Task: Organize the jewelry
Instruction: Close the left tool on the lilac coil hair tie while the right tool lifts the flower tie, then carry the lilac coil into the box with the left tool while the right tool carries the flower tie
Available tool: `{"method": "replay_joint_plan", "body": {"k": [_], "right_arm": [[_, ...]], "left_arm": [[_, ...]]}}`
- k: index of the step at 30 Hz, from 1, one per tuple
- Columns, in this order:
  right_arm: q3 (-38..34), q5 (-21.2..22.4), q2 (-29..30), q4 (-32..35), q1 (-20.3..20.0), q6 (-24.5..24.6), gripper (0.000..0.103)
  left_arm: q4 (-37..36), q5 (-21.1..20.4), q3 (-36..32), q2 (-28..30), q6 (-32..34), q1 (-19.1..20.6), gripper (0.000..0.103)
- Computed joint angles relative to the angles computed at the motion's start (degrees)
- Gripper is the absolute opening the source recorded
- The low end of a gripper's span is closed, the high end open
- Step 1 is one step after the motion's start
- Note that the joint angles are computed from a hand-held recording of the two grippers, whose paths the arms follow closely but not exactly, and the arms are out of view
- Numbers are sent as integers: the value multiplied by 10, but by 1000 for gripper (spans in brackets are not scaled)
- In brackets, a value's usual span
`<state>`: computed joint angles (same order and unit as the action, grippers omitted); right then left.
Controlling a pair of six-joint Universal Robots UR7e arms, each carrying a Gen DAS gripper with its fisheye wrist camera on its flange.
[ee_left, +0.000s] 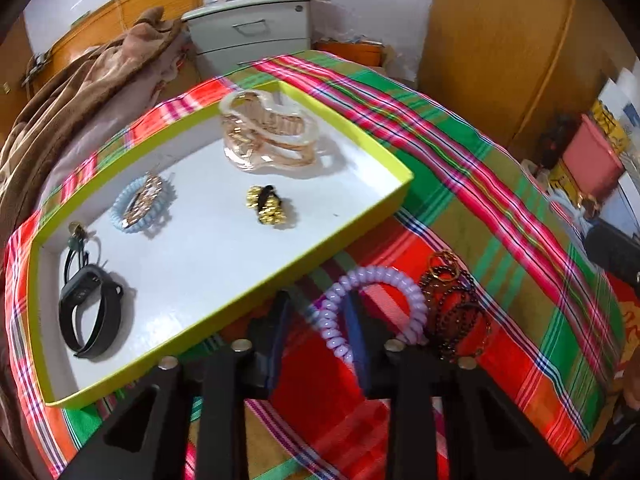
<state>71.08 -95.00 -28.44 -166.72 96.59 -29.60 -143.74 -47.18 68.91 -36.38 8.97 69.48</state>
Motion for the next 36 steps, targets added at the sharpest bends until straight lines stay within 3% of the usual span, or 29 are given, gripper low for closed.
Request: {"method": "replay_joint_plan", "body": {"k": [8, 28, 36], "right_arm": [[3, 1, -1, 0, 2, -1, 4], [-1, -2, 9, 1, 11, -15, 4], [-35, -10, 31, 13, 25, -33, 4]], "left_arm": [[-27, -7, 13, -8, -18, 7, 11], [-112, 3, 99, -62, -40, 2, 10], [-141, 19, 115, -84, -41, -2, 10]]}}
